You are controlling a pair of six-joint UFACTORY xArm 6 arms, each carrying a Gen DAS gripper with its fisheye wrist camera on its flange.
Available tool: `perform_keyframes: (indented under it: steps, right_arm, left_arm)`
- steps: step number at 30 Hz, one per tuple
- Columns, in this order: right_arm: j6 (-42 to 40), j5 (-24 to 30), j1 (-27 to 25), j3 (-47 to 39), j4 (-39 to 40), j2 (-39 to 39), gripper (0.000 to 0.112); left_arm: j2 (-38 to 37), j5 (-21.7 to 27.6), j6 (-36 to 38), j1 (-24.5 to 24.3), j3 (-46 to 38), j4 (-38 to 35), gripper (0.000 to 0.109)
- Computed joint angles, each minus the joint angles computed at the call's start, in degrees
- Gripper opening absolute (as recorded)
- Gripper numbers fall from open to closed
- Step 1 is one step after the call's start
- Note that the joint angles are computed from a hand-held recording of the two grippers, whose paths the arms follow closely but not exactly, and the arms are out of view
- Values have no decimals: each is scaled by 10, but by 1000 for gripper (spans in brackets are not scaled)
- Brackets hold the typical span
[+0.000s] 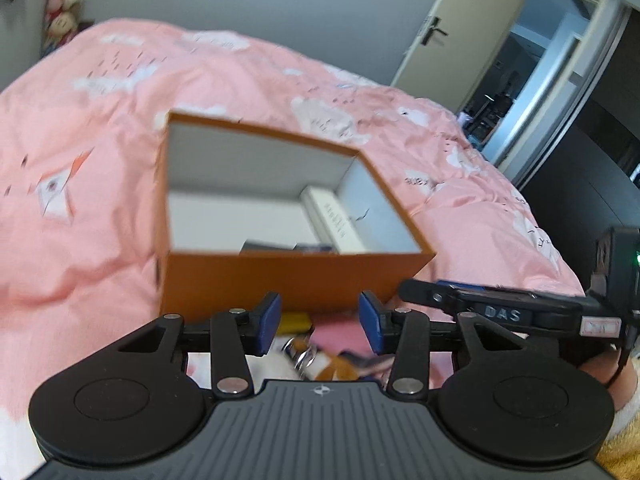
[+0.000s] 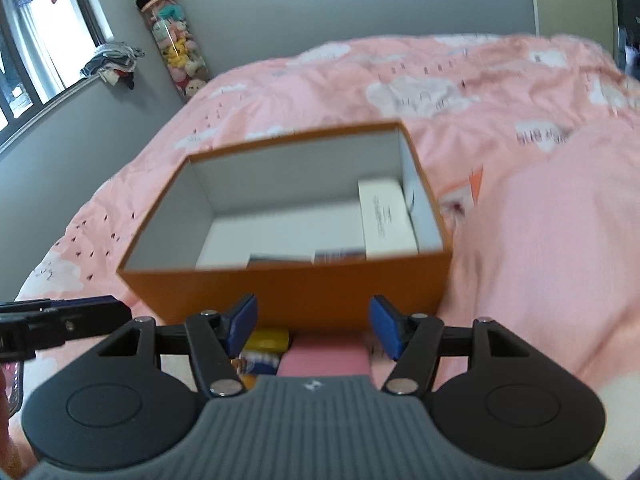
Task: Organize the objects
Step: 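Withdraw both tools from the orange box toward the item pile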
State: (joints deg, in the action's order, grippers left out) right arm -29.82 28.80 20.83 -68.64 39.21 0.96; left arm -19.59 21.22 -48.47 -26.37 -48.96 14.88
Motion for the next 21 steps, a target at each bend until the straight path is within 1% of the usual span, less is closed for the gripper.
perform_keyframes:
  steps: [2,6,9,11,13,16,18,19,21]
  right_arm:
    - [20,4,1,18,-10,-10,64]
    - [36,29,3,38,-28,-18,64]
    - [21,38,9,47,-32,-24,64]
    - [8,39,13,49,-34,-26,64]
    - [-7,37,16,50,-32,-27,64]
    - [-15,41,17,49,-37,-25,63]
    - [-9,47,16,46,-42,-21,62]
    - [-8,50,16,44,-43,-19,59]
    - [3,47,15,44,-51,-18,57]
  left_arm:
    - [-16,6,-5,1,21,-13,51]
    - [-37,13,-2,0,54,-61,51]
    - [-41,33,-25,-3,55,-46,51]
    - [-39,49,-37,-6,48,-20,51]
    - [-34,68,-31,-11,37,-4,52]
    - [-22,90,-22,-18,25,-6,52]
    - [-18,92,-16,-18,24,-16,52]
    - [-17,92,-22,-19,24,-11,52]
    - [-18,82,-27,-21,25,5,52]
